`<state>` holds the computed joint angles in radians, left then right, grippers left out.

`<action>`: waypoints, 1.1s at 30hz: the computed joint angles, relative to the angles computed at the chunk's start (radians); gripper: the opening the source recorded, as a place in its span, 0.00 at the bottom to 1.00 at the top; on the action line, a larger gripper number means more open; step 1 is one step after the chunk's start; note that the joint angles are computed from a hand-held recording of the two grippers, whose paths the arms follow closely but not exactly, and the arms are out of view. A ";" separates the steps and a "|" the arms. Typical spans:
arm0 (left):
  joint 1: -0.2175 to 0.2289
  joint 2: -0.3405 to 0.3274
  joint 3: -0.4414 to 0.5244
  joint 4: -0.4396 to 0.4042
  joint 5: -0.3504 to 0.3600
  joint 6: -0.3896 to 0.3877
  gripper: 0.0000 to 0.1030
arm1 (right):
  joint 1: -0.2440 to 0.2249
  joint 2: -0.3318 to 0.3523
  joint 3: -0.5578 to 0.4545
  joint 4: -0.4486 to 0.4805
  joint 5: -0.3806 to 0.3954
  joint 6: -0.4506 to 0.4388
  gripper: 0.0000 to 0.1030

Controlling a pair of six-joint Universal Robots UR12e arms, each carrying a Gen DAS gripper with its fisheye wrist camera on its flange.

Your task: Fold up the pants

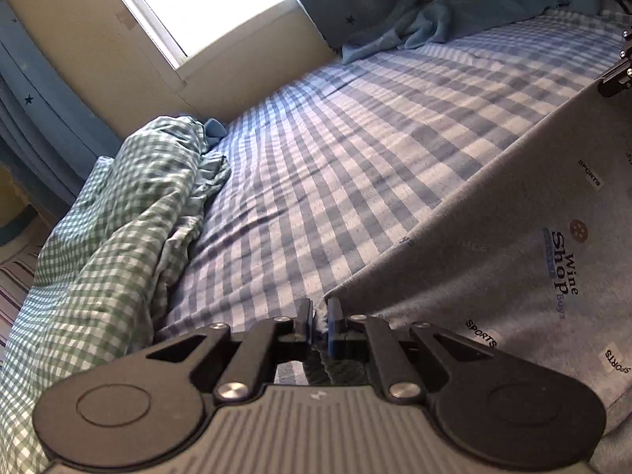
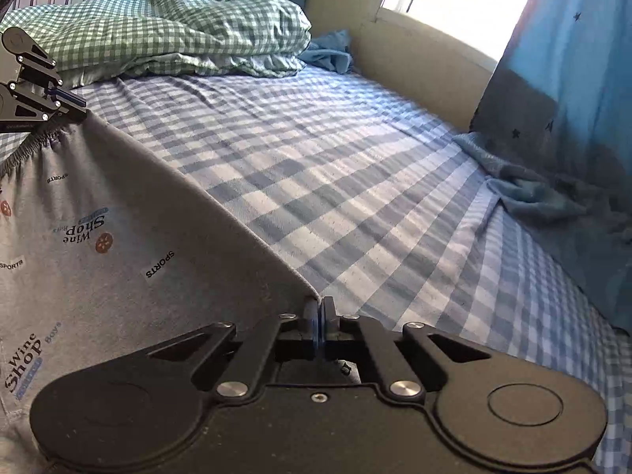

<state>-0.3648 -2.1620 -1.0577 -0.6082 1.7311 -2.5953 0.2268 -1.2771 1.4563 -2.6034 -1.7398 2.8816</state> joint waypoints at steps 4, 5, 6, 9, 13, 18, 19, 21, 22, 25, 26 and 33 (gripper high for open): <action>0.011 0.064 -0.108 0.168 -0.055 0.075 0.06 | 0.049 -0.053 0.058 -0.097 -0.077 -0.013 0.00; 0.012 0.082 -0.139 0.215 -0.061 0.096 0.06 | 0.062 -0.071 0.076 -0.121 -0.092 -0.019 0.00; 0.015 0.102 -0.175 0.270 -0.080 0.118 0.06 | 0.073 -0.088 0.094 -0.141 -0.106 -0.027 0.00; 0.032 0.172 -0.296 0.435 -0.167 0.195 0.07 | 0.118 -0.150 0.158 -0.199 -0.166 -0.050 0.00; 0.056 0.257 -0.442 0.589 -0.279 0.308 0.07 | 0.187 -0.228 0.236 -0.233 -0.242 -0.059 0.00; 0.077 0.334 -0.584 0.639 -0.355 0.500 0.07 | 0.269 -0.290 0.318 -0.240 -0.306 0.066 0.00; 0.078 0.343 -0.607 0.659 -0.361 0.517 0.07 | 0.291 -0.295 0.332 -0.243 -0.329 0.076 0.00; 0.078 0.356 -0.650 0.707 -0.368 0.531 0.07 | 0.330 -0.294 0.349 -0.244 -0.379 0.068 0.00; 0.079 0.360 -0.671 0.737 -0.374 0.545 0.07 | 0.351 -0.295 0.356 -0.233 -0.402 0.077 0.00; 0.082 0.360 -0.727 0.841 -0.388 0.619 0.07 | 0.399 -0.288 0.370 -0.219 -0.468 0.061 0.00; 0.082 0.358 -0.742 0.866 -0.392 0.636 0.07 | 0.410 -0.286 0.374 -0.214 -0.484 0.055 0.00; 0.046 0.297 -0.735 0.970 -0.297 0.698 0.08 | 0.427 -0.280 0.387 -0.186 -0.502 0.087 0.00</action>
<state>-0.3186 -1.8653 -1.7923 0.3621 1.4338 -1.8973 0.6533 -1.5572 1.8431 -2.7896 -2.2419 2.9686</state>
